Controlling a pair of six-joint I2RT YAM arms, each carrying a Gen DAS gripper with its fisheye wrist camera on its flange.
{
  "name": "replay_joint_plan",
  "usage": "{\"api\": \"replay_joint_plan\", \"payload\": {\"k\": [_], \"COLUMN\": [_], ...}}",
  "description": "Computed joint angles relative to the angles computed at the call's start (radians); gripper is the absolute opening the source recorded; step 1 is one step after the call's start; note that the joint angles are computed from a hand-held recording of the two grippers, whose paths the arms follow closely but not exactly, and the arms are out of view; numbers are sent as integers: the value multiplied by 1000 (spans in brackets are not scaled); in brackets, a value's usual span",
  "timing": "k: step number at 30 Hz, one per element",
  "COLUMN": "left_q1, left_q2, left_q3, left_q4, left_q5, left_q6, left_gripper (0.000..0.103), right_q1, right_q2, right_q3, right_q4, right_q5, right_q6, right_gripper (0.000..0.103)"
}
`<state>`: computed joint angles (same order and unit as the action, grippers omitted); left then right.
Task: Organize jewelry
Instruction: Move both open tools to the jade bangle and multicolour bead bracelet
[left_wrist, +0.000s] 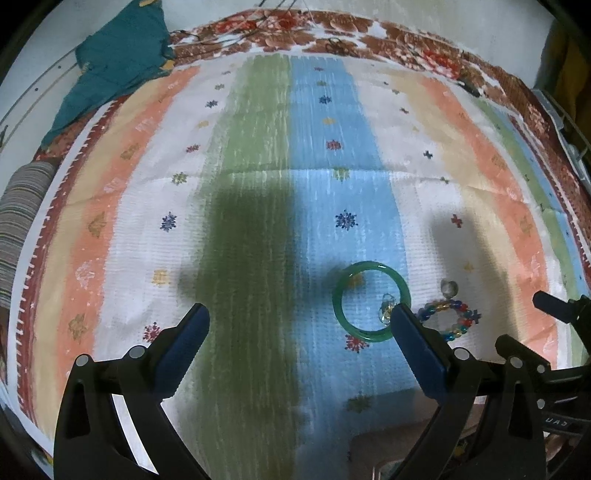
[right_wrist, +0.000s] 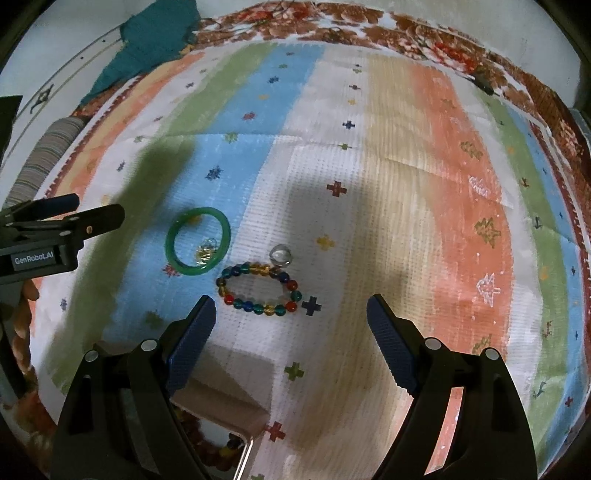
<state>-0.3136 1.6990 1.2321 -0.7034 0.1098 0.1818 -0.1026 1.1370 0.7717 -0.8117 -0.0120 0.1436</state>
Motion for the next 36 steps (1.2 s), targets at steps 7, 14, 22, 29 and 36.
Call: {"api": "replay_joint_plan", "payload": {"k": [7,14,22,29,36], "left_q1": [-21,-47,-58,-63,-77], "left_q2": [64,115,185,240,268], "left_q3": [17,41,75,97,95], "left_q4": [20,29,35,34,46], "left_q5": [-45,-69,-74,-71,-99], "left_q6": [18,35,37,46,53], "left_gripper": [96,96,96,96,80], "right_q1": [-14,-26,-12,3,17], "right_q2": [62,136,219,275,325], "right_q3": [0,6,13,23,27], "right_q4": [29,58,90,111,145], "right_q5": [-2,1,26,60,90], "right_q6": [-16,-35,-38,-34,-33], "right_gripper": [84,84,84,84,84]}}
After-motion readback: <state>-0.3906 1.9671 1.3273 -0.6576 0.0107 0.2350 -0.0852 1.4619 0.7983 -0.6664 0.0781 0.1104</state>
